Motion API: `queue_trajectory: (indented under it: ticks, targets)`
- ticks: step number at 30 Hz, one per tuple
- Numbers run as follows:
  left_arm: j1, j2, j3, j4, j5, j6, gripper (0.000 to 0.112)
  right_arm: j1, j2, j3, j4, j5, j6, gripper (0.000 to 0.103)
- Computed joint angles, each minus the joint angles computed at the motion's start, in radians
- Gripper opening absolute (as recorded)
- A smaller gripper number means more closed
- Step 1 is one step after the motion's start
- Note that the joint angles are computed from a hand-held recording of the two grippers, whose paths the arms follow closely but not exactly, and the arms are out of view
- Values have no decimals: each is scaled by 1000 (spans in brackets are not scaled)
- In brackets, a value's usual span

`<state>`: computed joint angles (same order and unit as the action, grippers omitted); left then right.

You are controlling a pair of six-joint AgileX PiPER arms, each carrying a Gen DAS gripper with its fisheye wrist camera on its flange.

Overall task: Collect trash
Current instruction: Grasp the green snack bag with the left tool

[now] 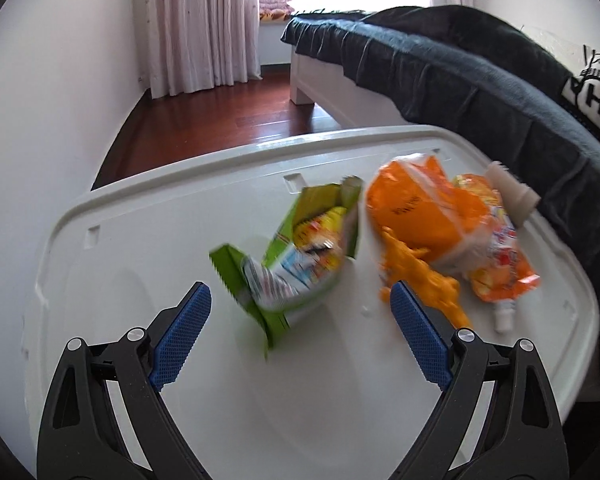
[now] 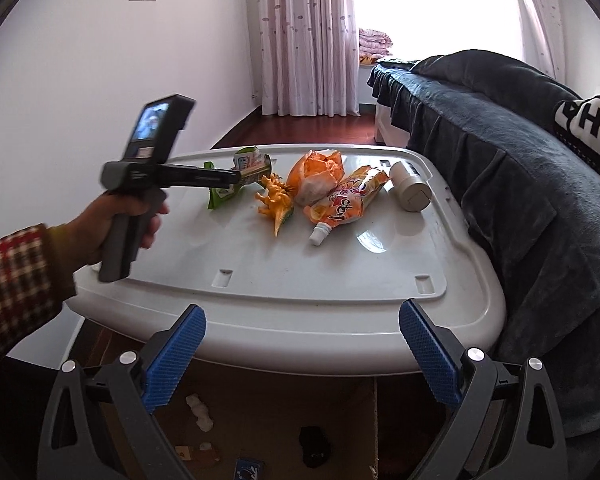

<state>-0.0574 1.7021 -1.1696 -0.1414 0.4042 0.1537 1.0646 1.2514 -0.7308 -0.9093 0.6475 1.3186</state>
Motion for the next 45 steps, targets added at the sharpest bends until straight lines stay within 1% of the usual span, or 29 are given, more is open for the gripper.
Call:
queue_trajectory:
  ticks: [4,9,10,11,12,13,15,16,20,22,24,29,30,32,35,36,37,38,41,43,45]
  targets:
    - [-7,87,-75,59,13,-32,89,-35,8,1,40,-43,-44,96]
    - [-8,149,-121,116,9,-108,88,-64,19,0,77,-71,-83,96]
    - [-8,157,-126,130,10,-142,79,-65,19,1,78,-74,-84,96]
    - [-2,173,-148,106,25,-136,70,-67,19,1,83,-75,-90,96]
    - [10,184,-160,52,47,-113,60,-67,20,2,84,-75,-90,96]
    - [18,175,-145,35,30,-131,60,-67,20,2,85,-77,-90,96]
    - [24,166,-133,54,25,-186,54,-64,20,4,88,-78,-93,96]
    - [19,155,-119,96,20,-242,51,-60,18,4,84,-75,-89,96]
    - [-15,79,-33,261,6,-438,51,-60,14,11,69,-71,-76,96]
    - [-37,12,33,326,1,-515,51,-68,13,13,80,-76,-84,96]
    - [-60,-42,77,386,13,-592,51,-74,8,14,89,-83,-85,96]
    - [-132,-203,179,466,66,-728,51,-108,17,-28,129,-94,-122,96]
    - [-150,-230,191,477,79,-749,51,-122,30,-51,137,-85,-142,96]
    - [-192,-306,234,495,103,-799,51,-166,60,-98,150,-88,-183,96]
    - [-240,-389,292,511,119,-853,51,-285,153,-197,167,-116,-268,96]
    - [-259,-421,317,516,121,-874,51,-315,191,-226,139,-116,-266,96]
    - [-277,-431,325,534,123,-901,51,-354,249,-265,71,-109,-241,96]
    - [-292,-446,339,540,122,-916,51,-384,291,-293,43,-106,-236,96]
    - [-328,-472,371,551,115,-939,51,-510,416,-389,95,-163,-321,96]
    - [-343,-467,371,548,112,-937,51,-564,487,-459,139,-185,-396,96]
    - [-353,-460,366,549,110,-939,51,-594,571,-551,179,-185,-484,96]
